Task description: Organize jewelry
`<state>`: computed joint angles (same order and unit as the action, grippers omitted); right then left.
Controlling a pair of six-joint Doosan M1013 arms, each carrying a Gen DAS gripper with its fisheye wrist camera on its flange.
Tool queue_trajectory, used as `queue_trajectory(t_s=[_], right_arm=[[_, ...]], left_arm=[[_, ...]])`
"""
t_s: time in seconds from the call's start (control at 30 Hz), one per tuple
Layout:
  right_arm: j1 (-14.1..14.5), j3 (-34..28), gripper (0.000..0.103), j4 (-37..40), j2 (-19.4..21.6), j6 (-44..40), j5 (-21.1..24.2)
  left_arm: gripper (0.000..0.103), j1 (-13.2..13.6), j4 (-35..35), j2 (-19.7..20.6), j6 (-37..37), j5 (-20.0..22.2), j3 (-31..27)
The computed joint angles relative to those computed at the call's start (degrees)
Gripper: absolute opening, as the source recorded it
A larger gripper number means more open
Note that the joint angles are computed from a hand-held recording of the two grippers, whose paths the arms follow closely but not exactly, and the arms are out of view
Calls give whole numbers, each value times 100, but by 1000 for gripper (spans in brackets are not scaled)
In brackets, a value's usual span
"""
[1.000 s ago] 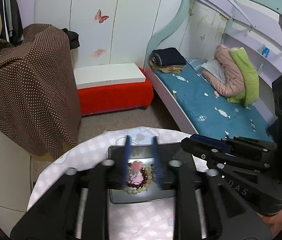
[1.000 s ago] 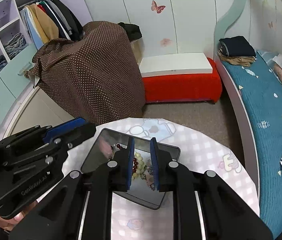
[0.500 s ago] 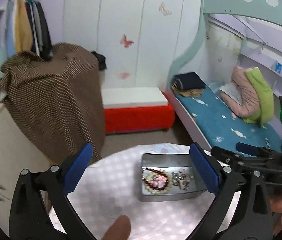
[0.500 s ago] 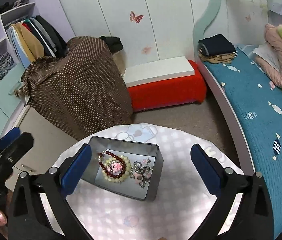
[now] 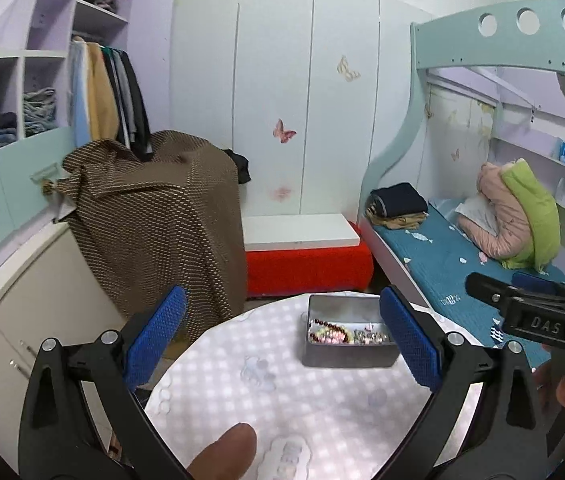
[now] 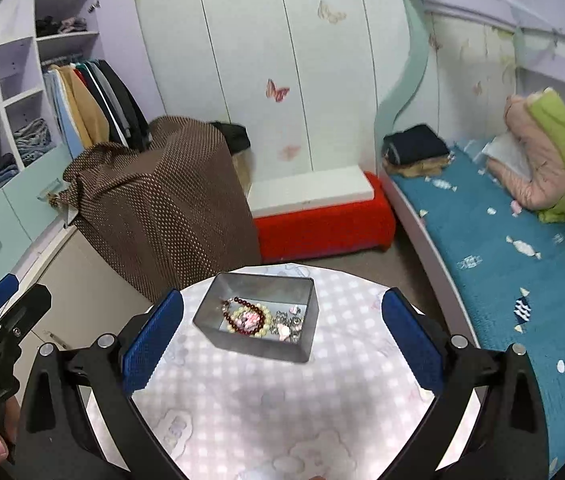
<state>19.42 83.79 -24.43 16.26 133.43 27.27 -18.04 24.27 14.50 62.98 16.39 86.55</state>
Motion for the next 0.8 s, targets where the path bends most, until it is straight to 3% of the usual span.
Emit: queue_trajectory(t_s=[0.23, 0.4, 0.5, 0.73, 0.8], right_arm=[[438, 778, 96, -2217, -580, 1918, -96], [741, 1160, 96, -3403, -826, 2976, 126], [975, 1392, 96, -4188, -949, 3635, 405], [1287, 1825, 96, -4983, -1194, 4468, 727], [1373, 1931, 96, -5141, -1259, 4666, 823]], left_arm=[[98, -150, 2166, -638, -2311, -54, 771], [98, -331, 3588, -1007, -3755, 97, 1266], [98, -409, 4052, -1160, -4268, 128, 1491], [98, -632, 5538, -1598, -5728, 262, 2090], [98, -676, 5679, -1698, -5870, 281, 2204]])
